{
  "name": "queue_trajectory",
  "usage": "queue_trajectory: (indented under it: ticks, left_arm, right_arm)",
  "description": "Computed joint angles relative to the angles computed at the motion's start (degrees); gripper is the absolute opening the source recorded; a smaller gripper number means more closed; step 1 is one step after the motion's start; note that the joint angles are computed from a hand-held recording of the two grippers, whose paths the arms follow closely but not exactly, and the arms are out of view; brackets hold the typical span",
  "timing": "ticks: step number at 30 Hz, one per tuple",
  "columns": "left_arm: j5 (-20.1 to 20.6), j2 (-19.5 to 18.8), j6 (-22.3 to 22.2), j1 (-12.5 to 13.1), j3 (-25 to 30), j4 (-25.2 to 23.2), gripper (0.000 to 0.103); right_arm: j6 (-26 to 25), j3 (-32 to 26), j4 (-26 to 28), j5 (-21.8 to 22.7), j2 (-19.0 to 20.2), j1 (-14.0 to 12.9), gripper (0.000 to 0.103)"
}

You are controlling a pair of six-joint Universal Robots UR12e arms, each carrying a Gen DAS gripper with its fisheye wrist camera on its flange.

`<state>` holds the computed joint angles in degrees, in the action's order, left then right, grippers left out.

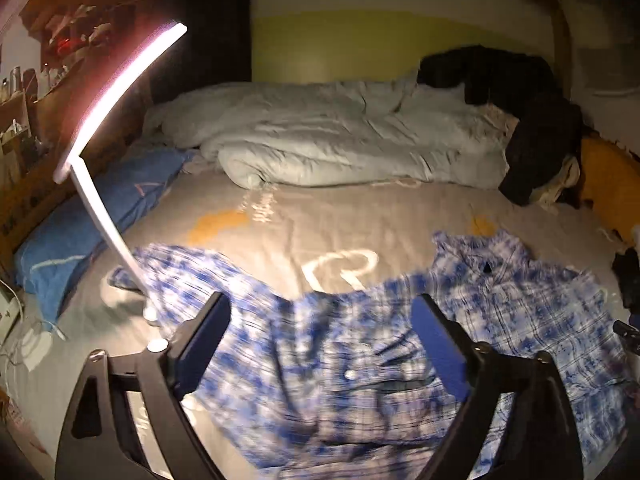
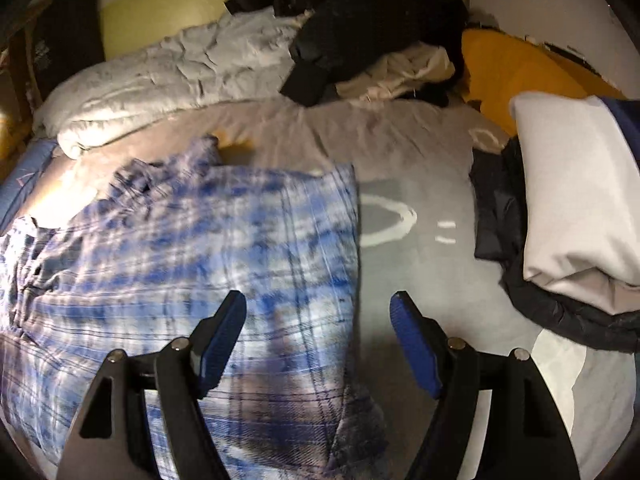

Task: Fold large clothes

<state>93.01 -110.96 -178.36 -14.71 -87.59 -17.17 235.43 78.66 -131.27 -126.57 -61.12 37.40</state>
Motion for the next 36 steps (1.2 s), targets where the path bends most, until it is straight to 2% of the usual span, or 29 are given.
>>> queue_trajectory:
  ticks: [2,5,8,10,12,14,16,18,20,21,22,23,24,25,26,30,34,36]
  left_arm:
    - [-1.6,0.7,0.7,1.3,-0.2,-1.0,0.097]
    - [0.5,0.4,-0.1,2.5,0.0,-3.4,0.097]
    - [0.8,-1.2,-3.4,3.9,1.7,-10.2,0.097]
    - [3.3,-2.9,-5.6,4.3,3.3,-14.5,0.096]
    - [6.4,-4.6,-6.1,4.3,4.1,-15.4,0.093]
    - [6.0,-5.8,-7.8,5.1,5.4,-19.1,0.089]
    - [5.1,-6.2,-11.5,6.1,5.6,-21.0,0.086]
    - [1.7,-6.2,-13.5,7.3,5.1,-21.8,0.083]
    - [-4.9,-6.1,-15.5,9.2,4.8,-23.4,0.066]
    - [-7.4,-6.1,-17.3,10.0,4.6,-24.4,0.049]
    - [-8.3,-6.2,-18.8,10.5,4.2,-24.6,0.036]
    - [-8.2,-6.1,-19.2,10.7,3.9,-24.2,0.032]
    - [-8.0,-6.1,-18.7,10.7,3.5,-23.5,0.023]
    - [-8.4,-5.9,-18.0,10.8,3.1,-22.5,0.006]
    - [-9.3,-5.5,-17.6,10.8,2.5,-21.1,0.002]
    - [-8.7,-3.0,-14.9,9.5,-0.5,-11.5,0.002]
    - [-13.4,0.1,-9.6,7.7,-3.7,-2.7,0.002]
    - [-14.6,1.4,-7.9,6.3,-4.9,-0.9,0.002]
  right_arm:
    - [-1.4,0.0,-1.3,-0.5,0.0,0.2,0.073]
    - [-1.5,-0.3,-1.2,-0.3,0.2,0.2,0.073]
    - [-1.4,-0.3,-1.0,1.1,0.1,0.1,0.073]
    - [-1.4,-0.4,-0.7,1.5,0.3,-0.1,0.073]
    - [-1.4,-0.7,-0.3,1.6,0.5,-0.1,0.073]
    - [-1.4,-0.8,0.2,1.4,0.6,-0.1,0.073]
    - [-1.0,-0.8,0.4,1.6,0.6,-0.2,0.073]
    - [-1.0,-0.6,0.2,2.1,0.5,-0.3,0.073]
    - [-0.7,-0.6,0.3,2.1,0.5,-0.3,0.073]
    - [-0.7,-0.6,0.3,1.9,0.5,-0.3,0.073]
    - [-0.6,-0.7,0.4,1.8,0.6,-0.3,0.073]
    - [-0.5,-0.7,0.4,1.7,0.6,-0.3,0.073]
    - [-0.7,-0.6,0.3,1.8,0.5,-0.3,0.073]
    - [-0.6,-0.6,0.2,1.7,0.5,-0.2,0.073]
    - [-0.6,-0.5,0.1,1.5,0.4,-0.2,0.073]
    - [-0.2,-0.3,-0.1,0.9,0.1,-0.2,0.073]
    - [0.3,-0.3,0.1,1.0,0.1,-0.2,0.073]
    - [0.2,-0.3,0.0,1.2,0.1,-0.2,0.073]
